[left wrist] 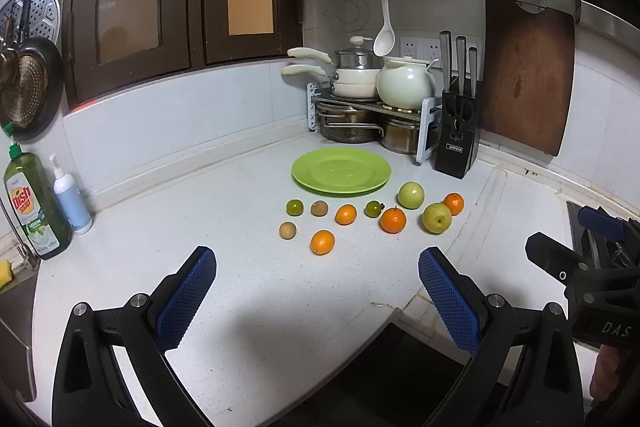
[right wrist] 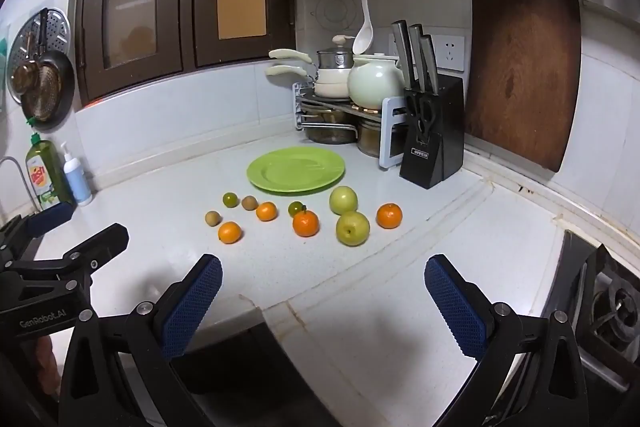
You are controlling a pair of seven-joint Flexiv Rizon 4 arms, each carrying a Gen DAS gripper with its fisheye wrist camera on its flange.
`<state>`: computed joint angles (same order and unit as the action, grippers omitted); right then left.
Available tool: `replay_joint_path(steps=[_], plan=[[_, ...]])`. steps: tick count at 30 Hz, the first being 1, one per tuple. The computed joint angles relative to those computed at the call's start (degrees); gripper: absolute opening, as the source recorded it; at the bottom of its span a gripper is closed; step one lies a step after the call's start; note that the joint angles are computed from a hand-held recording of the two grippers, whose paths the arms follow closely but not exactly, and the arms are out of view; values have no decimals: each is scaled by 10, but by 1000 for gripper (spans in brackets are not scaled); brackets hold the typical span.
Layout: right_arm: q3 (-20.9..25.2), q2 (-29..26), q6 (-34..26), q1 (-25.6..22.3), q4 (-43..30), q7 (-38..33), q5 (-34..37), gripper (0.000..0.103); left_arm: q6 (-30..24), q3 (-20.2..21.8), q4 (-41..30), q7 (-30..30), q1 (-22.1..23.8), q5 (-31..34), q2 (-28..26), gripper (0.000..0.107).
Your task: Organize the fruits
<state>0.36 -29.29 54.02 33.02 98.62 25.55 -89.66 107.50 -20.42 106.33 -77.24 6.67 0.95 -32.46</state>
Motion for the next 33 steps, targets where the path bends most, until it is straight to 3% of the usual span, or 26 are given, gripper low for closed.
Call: replay_joint_path(steps=[33], plan=[[-5, -7, 13, -1, -10, -3, -3, 102, -2, 6, 1, -6, -5, -3, 7, 103]])
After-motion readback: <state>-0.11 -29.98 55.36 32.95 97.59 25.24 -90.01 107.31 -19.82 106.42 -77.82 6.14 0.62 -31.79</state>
